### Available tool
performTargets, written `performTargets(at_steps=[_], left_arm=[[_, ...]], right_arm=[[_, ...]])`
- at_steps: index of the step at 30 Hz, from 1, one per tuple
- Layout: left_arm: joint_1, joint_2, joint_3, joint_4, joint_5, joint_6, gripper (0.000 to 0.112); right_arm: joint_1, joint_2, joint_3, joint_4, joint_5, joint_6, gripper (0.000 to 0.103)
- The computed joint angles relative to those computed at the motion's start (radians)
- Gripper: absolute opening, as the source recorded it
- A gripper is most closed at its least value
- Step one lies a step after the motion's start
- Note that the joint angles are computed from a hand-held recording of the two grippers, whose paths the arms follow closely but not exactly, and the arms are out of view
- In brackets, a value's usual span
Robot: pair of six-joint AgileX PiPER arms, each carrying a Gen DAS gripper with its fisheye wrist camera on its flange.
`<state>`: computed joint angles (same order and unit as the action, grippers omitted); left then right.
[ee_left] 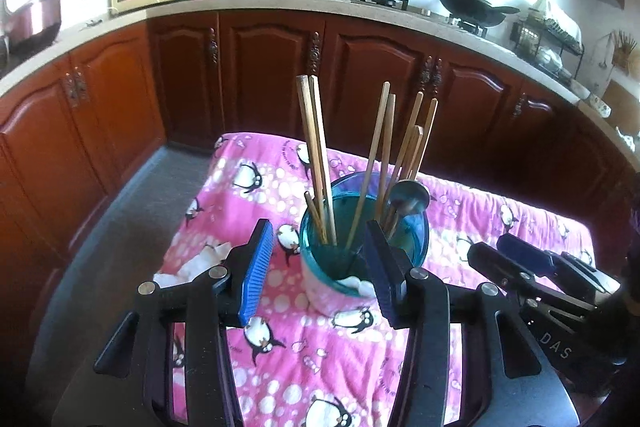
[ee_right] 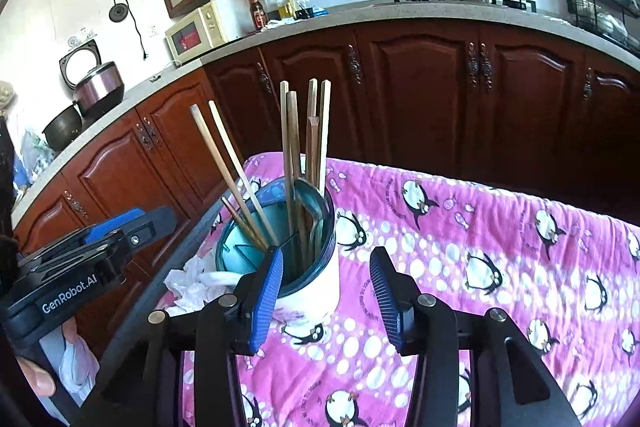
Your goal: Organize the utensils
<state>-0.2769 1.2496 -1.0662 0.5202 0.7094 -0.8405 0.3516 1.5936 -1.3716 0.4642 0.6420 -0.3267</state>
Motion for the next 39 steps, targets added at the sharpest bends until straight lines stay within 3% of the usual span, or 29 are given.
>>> performTargets(at_steps=[4,8,29,39], left_arm=[[-0.052,-0.038,0.012,0.061,0.051,-0.065,0.046],[-0.109,-0.068,0.013,0.128,0.108,-0.129,0.046],[-0.328,-0.201,0.041,0.34,0.341,-0.328,0.046],[-0.377,-0.226,0.05,0.379,0.397,-0.369,0.046]], right_arm=[[0.016,-0.036,0.019,-0.036,0.007,0.052,0.045],[0.039,-0.08,0.039,-0.107,-0.01,0.127,0.063],[0.154,-0.221,0.056,-0.343,0.021,0.365,0.071],[0.175,-0.241,0.059,-0.399,0.039,0.42,0.076]])
